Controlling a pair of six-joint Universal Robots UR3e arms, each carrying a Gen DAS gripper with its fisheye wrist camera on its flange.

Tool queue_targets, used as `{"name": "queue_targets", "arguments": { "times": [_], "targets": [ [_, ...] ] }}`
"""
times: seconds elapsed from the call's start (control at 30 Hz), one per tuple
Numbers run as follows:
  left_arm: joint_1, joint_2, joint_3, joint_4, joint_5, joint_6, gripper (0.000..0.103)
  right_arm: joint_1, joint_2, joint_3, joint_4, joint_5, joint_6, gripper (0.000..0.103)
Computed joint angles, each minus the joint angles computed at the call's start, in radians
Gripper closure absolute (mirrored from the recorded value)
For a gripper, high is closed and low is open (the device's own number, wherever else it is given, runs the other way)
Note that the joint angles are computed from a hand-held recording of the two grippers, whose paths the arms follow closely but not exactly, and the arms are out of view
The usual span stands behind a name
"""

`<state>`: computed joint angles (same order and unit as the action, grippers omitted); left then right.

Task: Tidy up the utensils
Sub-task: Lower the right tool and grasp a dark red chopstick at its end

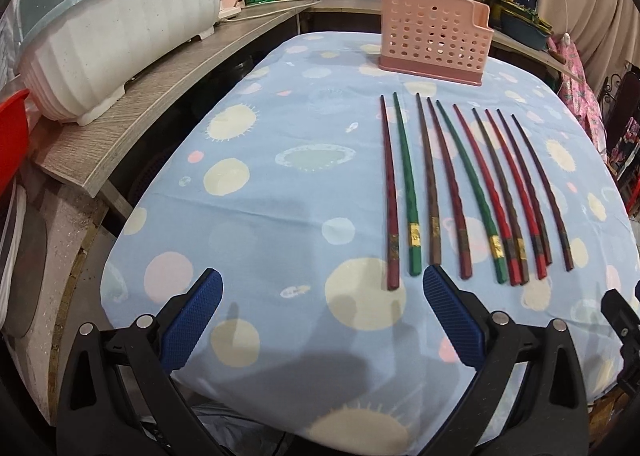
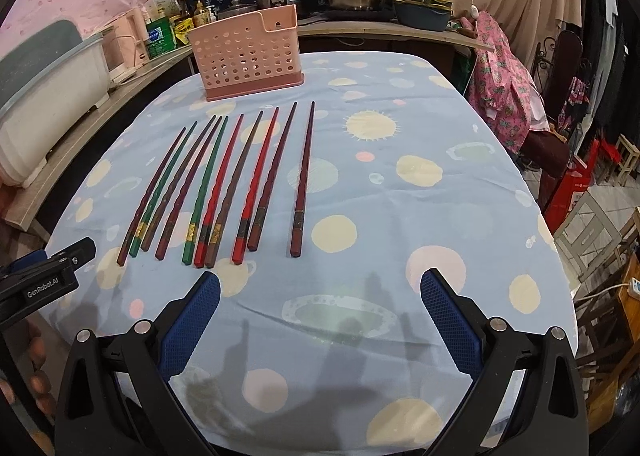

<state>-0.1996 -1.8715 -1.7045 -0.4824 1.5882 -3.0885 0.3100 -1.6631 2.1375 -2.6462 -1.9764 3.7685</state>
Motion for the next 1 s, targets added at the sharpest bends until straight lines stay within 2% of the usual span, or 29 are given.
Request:
{"name": "queue_targets", "arguments": {
  "times": [0.27, 0.63, 0.7, 0.8, 0.87, 1.0],
  "targets": [
    [-0.029, -0.132, 0.121, -0.020, 0.042, 0.009, 0.008, -0.053, 0.041, -0.013, -0.036, 0.042, -0.043, 0.007],
    [-0.021, -0.219, 0.213, -0.077, 0.057, -0.007, 0.007, -0.117, 0.116, -0.070, -0.067, 0.080, -0.102, 0.008],
    [-0.018, -0.226, 0.226, -0.084, 0.061, -0.012, 0.007, -0.138, 0.134, -0.077, -0.072, 0.097, -0.112, 0.012],
    [-0.004, -0.231, 0.241, -0.101, 0.042, -0.018, 0.011, -0.170, 0.156, -0.081, -0.085, 0.134, -0.127, 0.025],
    [0.007, -0.230, 0.245, -0.110, 0.018, -0.014, 0.014, -0.182, 0.176, -0.090, -0.090, 0.152, -0.140, 0.037],
    [0.027, -0.224, 0.246, -0.125, -0.043, -0.012, 0.028, -0.181, 0.223, -0.112, -0.105, 0.171, -0.165, 0.052]
  ]
}}
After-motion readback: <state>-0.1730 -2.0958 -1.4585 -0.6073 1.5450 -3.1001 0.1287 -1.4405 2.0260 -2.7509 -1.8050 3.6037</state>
